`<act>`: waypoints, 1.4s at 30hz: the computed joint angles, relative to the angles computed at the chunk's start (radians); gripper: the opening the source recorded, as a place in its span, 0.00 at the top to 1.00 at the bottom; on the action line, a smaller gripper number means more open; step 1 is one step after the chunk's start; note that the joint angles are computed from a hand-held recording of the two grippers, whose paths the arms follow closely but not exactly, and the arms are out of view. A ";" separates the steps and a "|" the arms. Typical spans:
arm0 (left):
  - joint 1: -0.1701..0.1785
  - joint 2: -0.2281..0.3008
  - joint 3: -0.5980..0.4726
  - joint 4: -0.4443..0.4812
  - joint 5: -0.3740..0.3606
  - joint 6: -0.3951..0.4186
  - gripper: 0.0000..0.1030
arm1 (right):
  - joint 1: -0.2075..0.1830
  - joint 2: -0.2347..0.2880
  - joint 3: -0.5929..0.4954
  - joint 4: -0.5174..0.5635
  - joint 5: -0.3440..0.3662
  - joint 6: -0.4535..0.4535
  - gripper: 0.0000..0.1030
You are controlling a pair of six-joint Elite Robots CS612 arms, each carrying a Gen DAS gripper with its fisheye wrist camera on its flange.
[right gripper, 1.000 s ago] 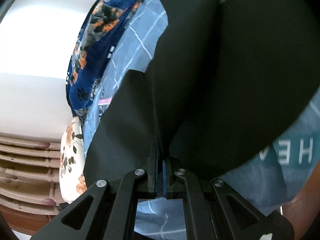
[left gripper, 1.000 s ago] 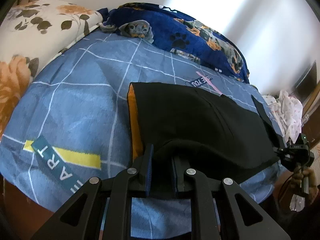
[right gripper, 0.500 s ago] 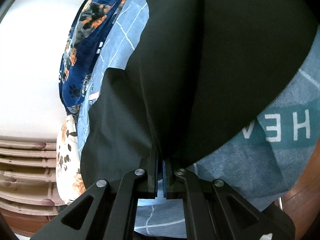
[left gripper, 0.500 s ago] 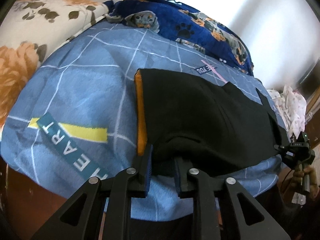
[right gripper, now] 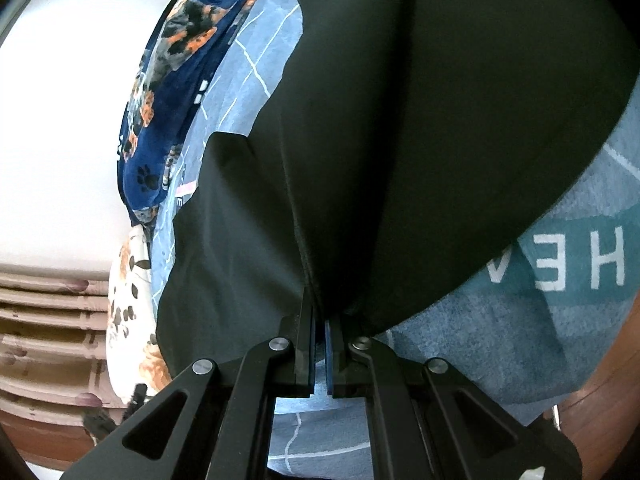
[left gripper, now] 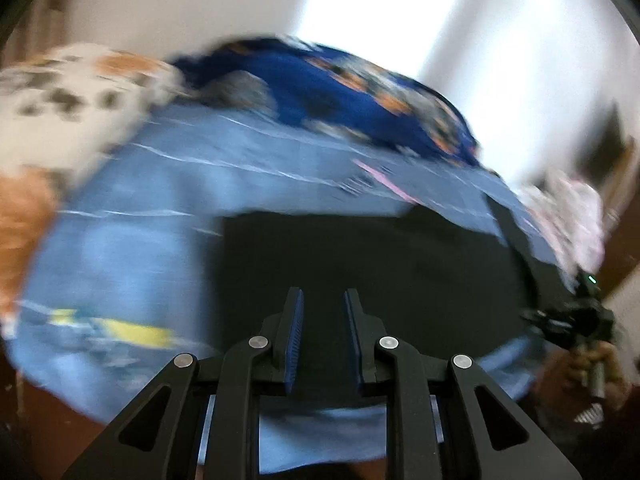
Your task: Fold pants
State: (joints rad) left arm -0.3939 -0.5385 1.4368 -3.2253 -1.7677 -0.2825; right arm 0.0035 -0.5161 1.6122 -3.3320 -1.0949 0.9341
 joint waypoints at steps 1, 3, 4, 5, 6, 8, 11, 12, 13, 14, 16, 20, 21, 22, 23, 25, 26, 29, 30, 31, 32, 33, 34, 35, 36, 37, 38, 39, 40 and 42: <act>-0.005 0.018 -0.031 0.041 -0.039 0.008 0.79 | 0.001 -0.002 0.000 0.002 -0.004 -0.008 0.96; -0.016 0.044 -0.069 0.092 -0.056 0.027 0.79 | 0.004 -0.007 0.001 0.015 -0.018 -0.035 0.95; -0.020 0.055 -0.084 0.109 -0.058 0.032 0.79 | 0.006 -0.014 0.000 0.034 -0.033 -0.064 0.94; -0.022 0.068 -0.097 0.130 -0.060 0.029 0.79 | 0.009 -0.019 -0.001 0.054 -0.049 -0.090 0.94; -0.023 0.071 -0.098 0.137 -0.058 0.018 0.79 | 0.011 -0.027 -0.003 0.080 -0.075 -0.118 0.94; -0.020 0.083 -0.096 0.116 -0.068 -0.016 0.79 | 0.015 -0.039 -0.009 0.124 -0.133 -0.162 0.93; -0.015 0.083 -0.088 0.096 -0.071 -0.032 0.79 | 0.028 -0.054 -0.036 0.201 -0.274 -0.245 0.84; -0.018 0.083 -0.089 0.098 -0.066 -0.034 0.79 | 0.033 -0.056 -0.052 0.229 -0.335 -0.272 0.77; -0.018 0.082 -0.088 0.100 -0.064 -0.032 0.79 | 0.036 -0.055 -0.065 0.247 -0.379 -0.291 0.68; -0.020 0.081 -0.086 0.100 -0.060 -0.031 0.79 | 0.040 -0.052 -0.089 0.275 -0.441 -0.315 0.65; -0.024 0.081 -0.085 0.100 -0.053 -0.033 0.79 | 0.044 -0.040 -0.134 0.313 -0.533 -0.356 0.57; -0.023 0.084 -0.088 0.097 -0.061 -0.043 0.79 | 0.049 -0.001 -0.249 0.401 -0.711 -0.442 0.49; -0.023 0.085 -0.090 0.098 -0.063 -0.044 0.79 | 0.051 0.012 -0.289 0.432 -0.773 -0.464 0.49; -0.023 0.086 -0.092 0.097 -0.066 -0.046 0.79 | 0.050 0.023 -0.316 0.442 -0.803 -0.480 0.50; -0.021 0.088 -0.093 0.097 -0.071 -0.051 0.79 | 0.051 0.034 -0.345 0.458 -0.838 -0.497 0.50; -0.020 0.088 -0.094 0.096 -0.076 -0.056 0.79 | 0.051 0.062 -0.415 0.520 -0.915 -0.522 0.54; -0.018 0.089 -0.095 0.097 -0.081 -0.058 0.79 | 0.050 0.073 -0.441 0.543 -0.929 -0.518 0.57; -0.014 0.091 -0.099 0.099 -0.096 -0.069 0.79 | 0.036 0.092 -0.499 0.631 -0.957 -0.471 0.69; -0.013 0.092 -0.100 0.098 -0.100 -0.073 0.79 | 0.027 0.086 -0.494 0.623 -0.925 -0.437 0.69; -0.012 0.093 -0.101 0.096 -0.104 -0.077 0.79 | 0.016 0.076 -0.476 0.583 -0.872 -0.402 0.69; -0.011 0.094 -0.101 0.093 -0.107 -0.080 0.79 | 0.009 0.066 -0.455 0.536 -0.825 -0.385 0.69; -0.011 0.094 -0.101 0.091 -0.109 -0.081 0.79 | 0.002 0.059 -0.438 0.483 -0.770 -0.383 0.67; -0.011 0.095 -0.101 0.090 -0.109 -0.082 0.79 | -0.002 0.055 -0.430 0.453 -0.716 -0.386 0.63; -0.011 0.095 -0.100 0.088 -0.110 -0.083 0.79 | 0.002 0.057 -0.441 0.466 -0.697 -0.406 0.58; -0.010 0.095 -0.100 0.086 -0.112 -0.085 0.79 | 0.012 0.067 -0.470 0.521 -0.708 -0.461 0.46; -0.010 0.096 -0.100 0.084 -0.114 -0.088 0.79 | 0.025 0.080 -0.501 0.569 -0.748 -0.502 0.40; -0.010 0.098 -0.103 0.083 -0.116 -0.091 0.79 | 0.040 0.098 -0.536 0.619 -0.806 -0.551 0.39; -0.009 0.098 -0.104 0.083 -0.120 -0.093 0.79 | 0.056 0.125 -0.587 0.687 -0.870 -0.610 0.39; -0.008 0.098 -0.104 0.084 -0.122 -0.094 0.79 | 0.064 0.144 -0.622 0.736 -0.910 -0.636 0.40; -0.008 0.098 -0.105 0.087 -0.126 -0.095 0.79 | 0.075 0.188 -0.697 0.861 -0.992 -0.655 0.44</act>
